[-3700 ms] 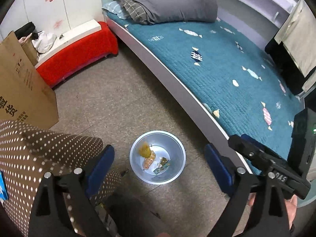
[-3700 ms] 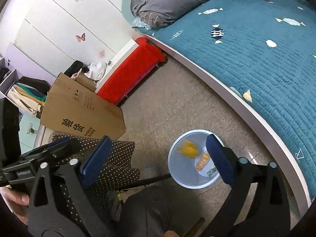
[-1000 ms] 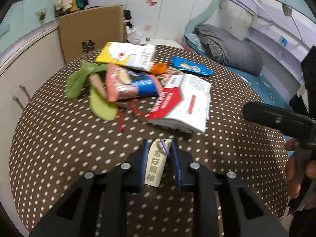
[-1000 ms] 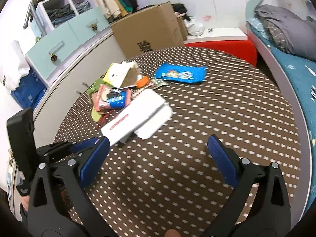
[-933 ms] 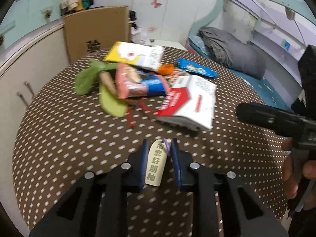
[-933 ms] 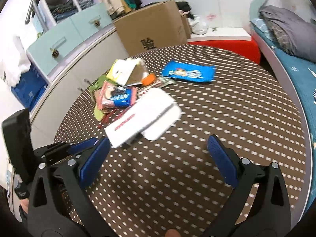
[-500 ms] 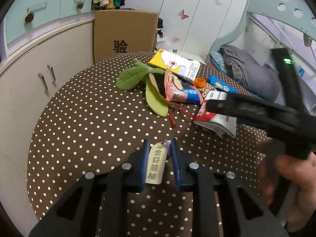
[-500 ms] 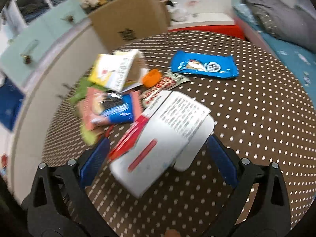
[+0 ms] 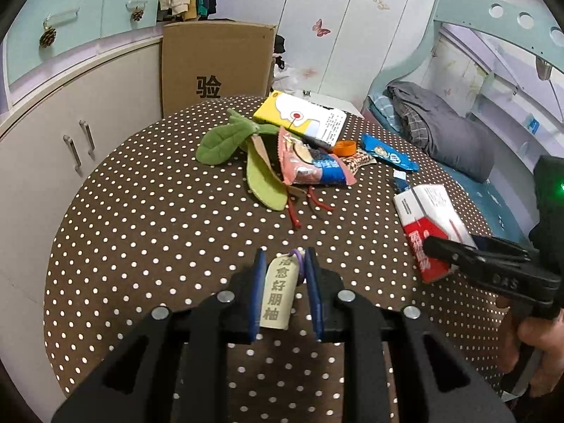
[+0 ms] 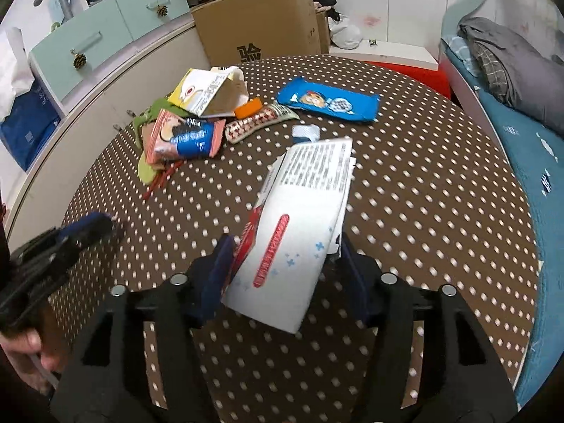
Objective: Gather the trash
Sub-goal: 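Grasp a paper tag with the left tool while the right tool grasps a white leaflet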
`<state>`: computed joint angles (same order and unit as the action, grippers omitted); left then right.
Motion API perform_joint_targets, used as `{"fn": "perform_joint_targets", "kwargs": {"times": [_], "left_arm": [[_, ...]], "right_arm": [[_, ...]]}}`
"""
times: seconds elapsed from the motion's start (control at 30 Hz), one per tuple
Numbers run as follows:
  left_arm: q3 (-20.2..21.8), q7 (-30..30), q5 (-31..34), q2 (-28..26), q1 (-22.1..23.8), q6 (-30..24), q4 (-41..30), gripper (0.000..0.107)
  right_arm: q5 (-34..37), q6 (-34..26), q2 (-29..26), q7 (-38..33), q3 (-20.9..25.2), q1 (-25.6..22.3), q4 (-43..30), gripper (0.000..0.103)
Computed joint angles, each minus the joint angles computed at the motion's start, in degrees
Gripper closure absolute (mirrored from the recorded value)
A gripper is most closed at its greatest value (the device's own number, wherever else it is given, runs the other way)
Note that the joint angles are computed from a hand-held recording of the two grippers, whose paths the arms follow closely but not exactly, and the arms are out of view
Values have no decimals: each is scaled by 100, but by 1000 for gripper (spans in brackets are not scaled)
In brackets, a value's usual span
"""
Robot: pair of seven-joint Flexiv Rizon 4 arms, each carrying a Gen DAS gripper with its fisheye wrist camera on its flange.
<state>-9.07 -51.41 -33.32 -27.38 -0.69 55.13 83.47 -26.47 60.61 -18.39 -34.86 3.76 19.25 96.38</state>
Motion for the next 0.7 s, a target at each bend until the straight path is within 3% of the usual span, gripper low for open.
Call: {"fn": "perform_joint_targets", "kwargs": {"times": [0.13, 0.27, 0.4, 0.57, 0.7], "left_arm": [[-6, 19, 44, 35, -46, 11, 47, 85], [-8, -14, 53, 23, -68, -25, 37, 85], [-26, 16, 12, 48, -62, -31, 83, 87], [-29, 125, -84, 178, -34, 24, 284, 87], [-48, 204, -213, 249, -18, -20, 387, 88]], "right_arm": [[-452, 104, 140, 402, -145, 102, 178, 33], [-227, -226, -108, -6, 2, 84, -216, 33], [-601, -356, -190, -20, -144, 266, -335, 55], [-557, 298, 188, 79, -40, 107, 175, 69], [-359, 803, 583, -33, 118, -82, 764, 75]]}}
